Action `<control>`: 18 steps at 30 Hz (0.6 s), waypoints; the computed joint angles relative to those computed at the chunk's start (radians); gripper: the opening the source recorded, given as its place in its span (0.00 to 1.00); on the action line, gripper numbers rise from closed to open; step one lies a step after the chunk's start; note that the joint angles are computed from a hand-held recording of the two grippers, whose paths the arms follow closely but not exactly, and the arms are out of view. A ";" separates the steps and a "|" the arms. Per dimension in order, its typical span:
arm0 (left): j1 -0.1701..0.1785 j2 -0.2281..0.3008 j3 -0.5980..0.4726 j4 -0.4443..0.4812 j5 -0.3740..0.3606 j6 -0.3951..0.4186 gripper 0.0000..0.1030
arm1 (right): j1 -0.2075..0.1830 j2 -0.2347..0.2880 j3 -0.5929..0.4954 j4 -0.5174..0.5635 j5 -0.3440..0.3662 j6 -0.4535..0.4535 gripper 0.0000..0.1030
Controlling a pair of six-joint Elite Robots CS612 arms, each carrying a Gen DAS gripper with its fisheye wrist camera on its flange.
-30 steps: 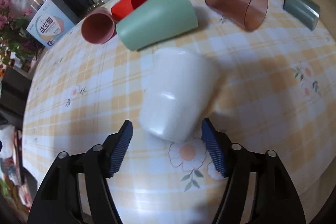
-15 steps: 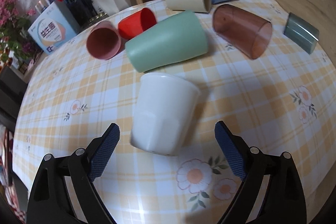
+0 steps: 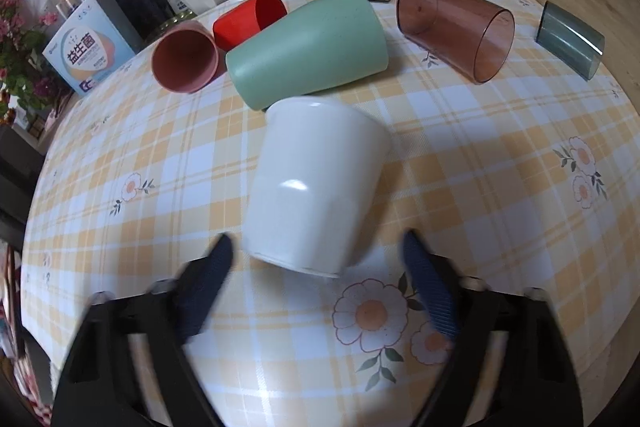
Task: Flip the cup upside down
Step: 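Rotate the white cup rim-down and set it on the table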
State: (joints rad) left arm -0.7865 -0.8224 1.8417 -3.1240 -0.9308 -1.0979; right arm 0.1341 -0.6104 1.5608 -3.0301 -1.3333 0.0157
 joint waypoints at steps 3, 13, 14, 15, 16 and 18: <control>-0.001 0.000 0.001 -0.001 0.005 -0.003 0.94 | 0.001 -0.007 0.009 -0.016 -0.001 -0.029 0.51; -0.004 -0.002 0.005 -0.012 0.016 -0.009 0.94 | -0.028 -0.043 0.028 0.025 0.052 -0.152 0.49; -0.004 -0.003 0.006 -0.015 0.018 -0.009 0.94 | -0.032 -0.047 0.028 0.037 0.054 -0.163 0.49; -0.004 -0.003 0.007 -0.016 0.021 -0.010 0.94 | -0.035 -0.048 0.025 0.050 0.054 -0.171 0.49; -0.005 -0.004 0.007 -0.014 0.023 -0.012 0.94 | -0.038 -0.051 0.023 0.064 0.056 -0.177 0.49; -0.005 -0.005 0.008 -0.011 0.028 -0.018 0.94 | -0.043 -0.056 0.020 0.074 0.055 -0.187 0.49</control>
